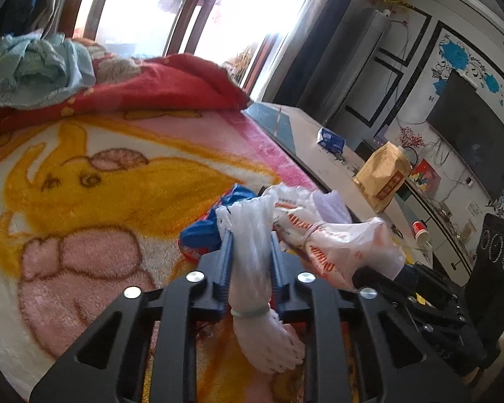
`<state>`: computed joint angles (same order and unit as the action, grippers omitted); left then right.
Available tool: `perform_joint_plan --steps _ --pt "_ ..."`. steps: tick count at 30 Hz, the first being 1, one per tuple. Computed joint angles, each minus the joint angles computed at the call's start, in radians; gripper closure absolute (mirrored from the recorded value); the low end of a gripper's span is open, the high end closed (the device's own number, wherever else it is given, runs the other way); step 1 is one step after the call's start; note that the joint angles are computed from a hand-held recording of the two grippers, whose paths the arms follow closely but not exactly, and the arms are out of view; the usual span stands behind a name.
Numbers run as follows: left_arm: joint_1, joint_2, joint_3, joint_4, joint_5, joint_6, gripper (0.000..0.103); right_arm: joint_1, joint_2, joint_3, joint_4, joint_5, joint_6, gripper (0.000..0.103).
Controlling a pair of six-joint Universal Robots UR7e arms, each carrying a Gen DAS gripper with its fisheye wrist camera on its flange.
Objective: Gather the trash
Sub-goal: 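Close the left tool on the white foam net while the right tool grasps the white plastic bag, then carry the foam net and plastic bag over the yellow-rimmed bin with both tools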
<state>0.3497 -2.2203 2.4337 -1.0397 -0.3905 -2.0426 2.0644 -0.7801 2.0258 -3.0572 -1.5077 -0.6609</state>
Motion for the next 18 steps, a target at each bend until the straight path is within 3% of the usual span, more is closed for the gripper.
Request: perform_joint_plan --steps 6,11,14,18 --pt "-0.084 0.046 -0.061 0.210 -0.003 -0.179 0.086 -0.005 -0.022 0.017 -0.034 0.069 -0.014 0.077" --pt "-0.121 0.099 -0.105 0.296 0.005 -0.252 0.086 -0.009 -0.050 0.027 -0.054 0.097 -0.008 0.077" --pt "-0.120 0.141 -0.122 0.290 0.025 -0.235 0.086 -0.015 -0.067 0.033 -0.066 0.093 -0.005 0.077" --pt "-0.087 0.179 -0.115 0.156 0.067 -0.115 0.086 -0.032 -0.100 0.053 -0.090 0.081 -0.003 0.077"
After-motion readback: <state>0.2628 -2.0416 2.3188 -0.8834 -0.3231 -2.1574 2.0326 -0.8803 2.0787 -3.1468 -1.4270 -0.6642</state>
